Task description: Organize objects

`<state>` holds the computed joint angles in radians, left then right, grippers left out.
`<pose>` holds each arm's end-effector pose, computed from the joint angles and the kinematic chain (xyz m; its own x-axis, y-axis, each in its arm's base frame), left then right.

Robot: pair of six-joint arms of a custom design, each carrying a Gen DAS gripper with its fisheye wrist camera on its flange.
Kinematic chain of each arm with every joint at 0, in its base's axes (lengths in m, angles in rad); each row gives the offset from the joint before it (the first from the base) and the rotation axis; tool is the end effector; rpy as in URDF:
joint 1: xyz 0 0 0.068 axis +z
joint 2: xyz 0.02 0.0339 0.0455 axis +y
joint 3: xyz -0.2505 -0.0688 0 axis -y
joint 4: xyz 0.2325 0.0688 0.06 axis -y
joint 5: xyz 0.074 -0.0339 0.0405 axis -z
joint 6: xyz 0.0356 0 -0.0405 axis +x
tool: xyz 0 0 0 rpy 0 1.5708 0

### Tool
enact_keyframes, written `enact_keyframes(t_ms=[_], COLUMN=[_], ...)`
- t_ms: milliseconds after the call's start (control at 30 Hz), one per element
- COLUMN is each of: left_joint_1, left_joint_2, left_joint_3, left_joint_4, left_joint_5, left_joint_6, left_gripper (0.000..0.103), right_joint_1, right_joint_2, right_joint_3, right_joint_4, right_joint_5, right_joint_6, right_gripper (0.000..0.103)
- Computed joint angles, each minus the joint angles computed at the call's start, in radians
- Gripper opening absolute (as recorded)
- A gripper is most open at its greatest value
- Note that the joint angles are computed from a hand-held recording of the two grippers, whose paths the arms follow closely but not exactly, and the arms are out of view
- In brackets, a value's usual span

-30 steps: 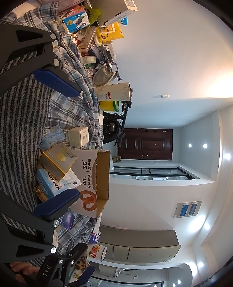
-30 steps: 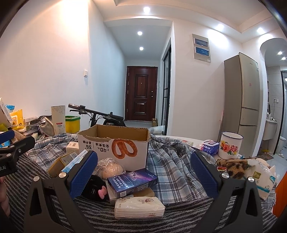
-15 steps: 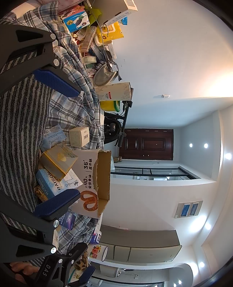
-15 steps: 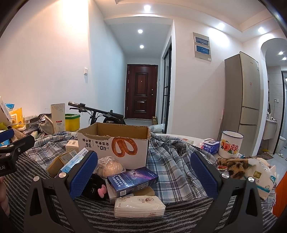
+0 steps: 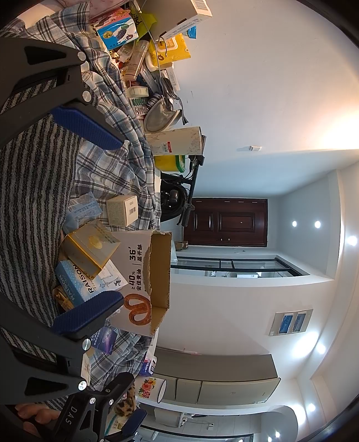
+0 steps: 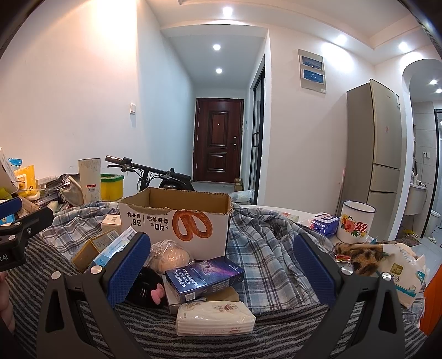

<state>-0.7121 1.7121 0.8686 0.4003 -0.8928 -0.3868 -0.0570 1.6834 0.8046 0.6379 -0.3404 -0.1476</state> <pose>0.2768 -0.2023 0.1864 -0.2543 -0.0930 -0.9626 -0.2361 0.9712 -0.0315 0.3473 -0.0079 0.1960 -0.1959 -0.1277 -0.9723 -0.3021 0.9511 -0.0640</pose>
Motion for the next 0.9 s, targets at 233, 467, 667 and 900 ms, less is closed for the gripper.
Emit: enact_keyframes(t_ms=[233, 467, 667, 900], left_joint_1=[0.003, 0.008, 0.009, 0.010], left_joint_2=[0.001, 0.005, 0.002, 0.000], left_joint_3=[0.001, -0.003, -0.006, -0.006], left_joint_4=[-0.006, -0.004, -0.006, -0.016], left_joint_5=[0.005, 0.010, 0.013, 0.015], left_joint_6=[-0.002, -0.007, -0.009, -0.017], left_gripper=[0.103, 0.103, 0.103, 0.103], right_joint_1=[0.001, -0.001, -0.001, -0.008], right_joint_2=[0.001, 0.005, 0.003, 0.003], right_joint_3=[0.000, 0.004, 0.003, 0.001], right_joint_4=[0.004, 0.001, 0.000, 0.003], right_joint_5=[-0.002, -0.004, -0.006, -0.026], right_joint_6=[-0.001, 0.001, 0.003, 0.007], right_gripper=[0.103, 0.103, 0.103, 0.103])
